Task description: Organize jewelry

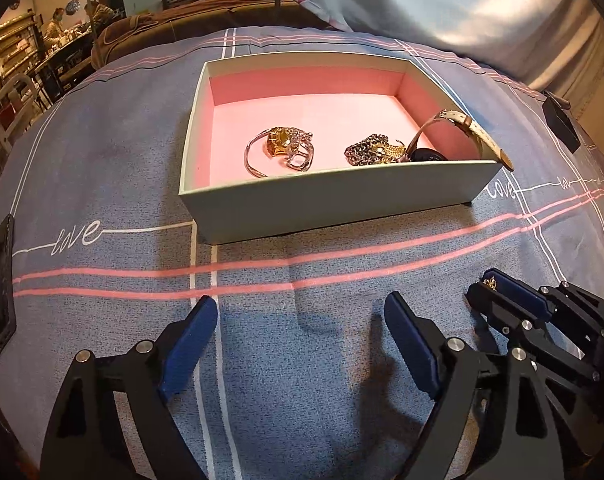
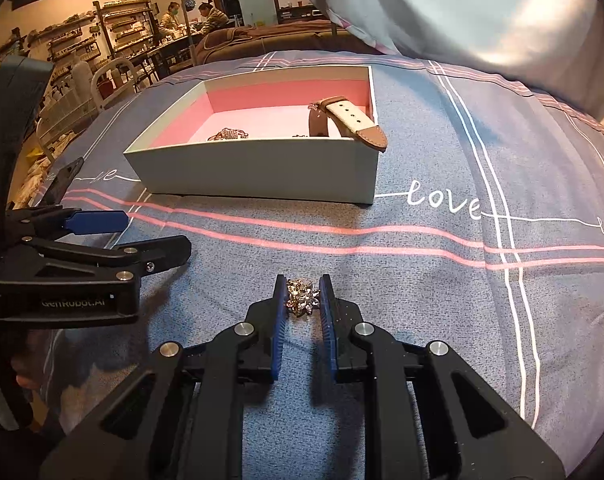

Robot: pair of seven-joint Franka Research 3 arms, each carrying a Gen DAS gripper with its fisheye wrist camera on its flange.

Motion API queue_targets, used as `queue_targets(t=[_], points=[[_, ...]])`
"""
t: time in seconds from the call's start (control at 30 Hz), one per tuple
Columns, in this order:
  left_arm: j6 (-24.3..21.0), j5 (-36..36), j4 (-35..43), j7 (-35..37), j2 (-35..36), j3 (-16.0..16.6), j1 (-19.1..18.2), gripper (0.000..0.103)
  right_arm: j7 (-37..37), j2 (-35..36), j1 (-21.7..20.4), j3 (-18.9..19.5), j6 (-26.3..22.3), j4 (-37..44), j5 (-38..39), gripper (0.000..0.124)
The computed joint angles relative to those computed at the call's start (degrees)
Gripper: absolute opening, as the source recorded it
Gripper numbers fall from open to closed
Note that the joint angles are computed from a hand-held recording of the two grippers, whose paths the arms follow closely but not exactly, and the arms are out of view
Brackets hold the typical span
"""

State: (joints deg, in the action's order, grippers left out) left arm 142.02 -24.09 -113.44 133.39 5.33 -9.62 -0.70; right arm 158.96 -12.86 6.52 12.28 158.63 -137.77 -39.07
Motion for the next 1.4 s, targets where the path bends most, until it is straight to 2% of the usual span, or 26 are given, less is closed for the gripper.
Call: queue_targets(t=[0.27,0.33,0.43,0.53,0.6,0.67,0.8,1.03,1.27,1.4], points=[[2.8,2.4,-1.1,-2.1,-0.3,-0.2,-0.8,0.083,-1.4,1.9,0.8,-0.4,0.3,1.9,-0.5,0.017],[1.7,1.5,-0.4,-2.3,-0.1,-0.1,-0.5,0.083,-2.1,2.4,1.4,-0.6,0.1,2.5,-0.3,0.017],[2.4,1.8,-0.3,-3.0,0.2,-0.1,-0.4,0.081,-3.2,3.1,2.1,-1.2,0.0,3.2,-0.1,0.017],[3.9,3.1,-0.7,-3.3,0.2,-0.2,-0.5,0.061,-3.6,3.5,2.7,-1.4,-0.4,3.7,-0.1,0.017],[4.5,2.7,-0.9,-2.1,0.0,-0.3,-0.4,0.034,-3.9,3.6,3.1,-1.7,-0.3,3.7,0.3,0.017],[2.9,1.5,-0.4,-0.9,0.0,-0.4,-0.1,0.020,-4.1,3.6,3.3,-1.9,-0.4,3.7,0.6,0.017],[1.3,-0.9,-0.3,0.5,-0.6,-0.3,0.2,0.008,-4.4,3.7,3.6,-2.0,-0.4,4.0,0.7,0.017],[0.9,-1.3,-0.4,0.4,-1.4,0.3,-0.3,0.007,-4.6,3.9,3.9,-2.1,-0.4,4.4,0.6,0.017],[-1.4,-3.4,1.9,0.4,-1.8,0.7,-0.1,0.007,-4.3,2.8,3.0,-2.0,0.3,5.7,-1.1,0.017],[-0.4,-3.5,6.1,-2.2,-0.1,0.5,-0.4,0.007,-5.1,3.3,1.9,-2.0,-2.1,9.5,-3.2,0.017]])
